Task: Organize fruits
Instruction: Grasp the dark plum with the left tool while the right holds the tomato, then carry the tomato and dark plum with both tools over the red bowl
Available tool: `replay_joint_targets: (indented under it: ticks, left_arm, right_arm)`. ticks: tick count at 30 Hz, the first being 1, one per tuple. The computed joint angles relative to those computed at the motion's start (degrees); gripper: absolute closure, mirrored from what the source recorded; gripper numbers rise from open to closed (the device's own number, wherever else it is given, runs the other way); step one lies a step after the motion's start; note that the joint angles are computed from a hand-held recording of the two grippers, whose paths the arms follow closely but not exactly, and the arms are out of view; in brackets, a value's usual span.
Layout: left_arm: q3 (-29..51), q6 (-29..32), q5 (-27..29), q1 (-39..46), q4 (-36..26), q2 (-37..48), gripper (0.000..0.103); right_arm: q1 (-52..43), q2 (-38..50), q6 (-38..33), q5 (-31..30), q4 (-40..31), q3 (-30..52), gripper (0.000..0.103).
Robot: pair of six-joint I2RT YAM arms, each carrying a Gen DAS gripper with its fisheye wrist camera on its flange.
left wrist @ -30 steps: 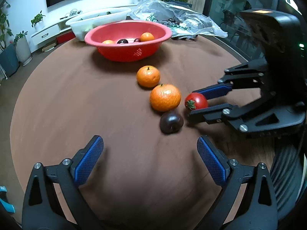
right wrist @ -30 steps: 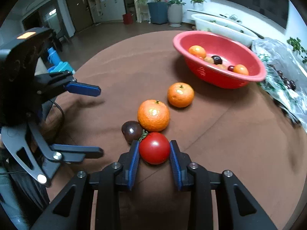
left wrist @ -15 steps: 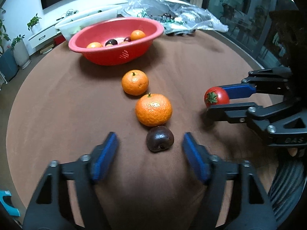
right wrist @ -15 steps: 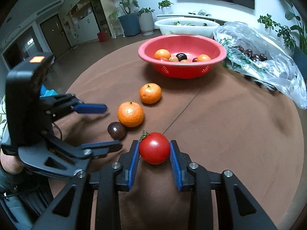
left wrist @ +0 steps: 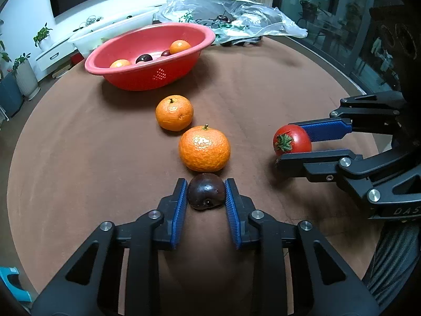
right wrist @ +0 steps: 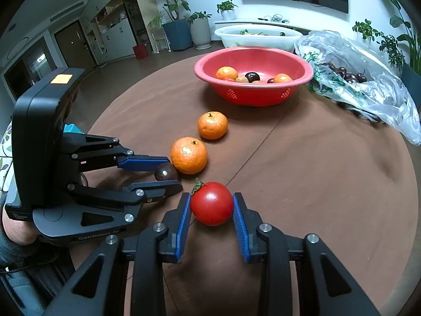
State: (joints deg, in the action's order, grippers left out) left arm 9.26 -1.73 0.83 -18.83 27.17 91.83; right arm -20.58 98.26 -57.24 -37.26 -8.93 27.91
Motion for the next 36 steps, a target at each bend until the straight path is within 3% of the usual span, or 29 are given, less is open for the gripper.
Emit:
replay_joint_targets:
  ticks: [20, 36]
  left_arm:
    - [-4.9, 2.7, 7.6, 8.3, -4.9, -11.3, 0.077]
    - [-0.4, 12.3, 15.3, 23.2, -15.5, -18.7, 0.077]
  right_arm:
    - [2.0, -1.2, 4.1, 1.4, 2.3, -2.6, 0.069]
    - [6.7, -5.4, 13.3, 6.6, 6.7, -3.6, 0.069]
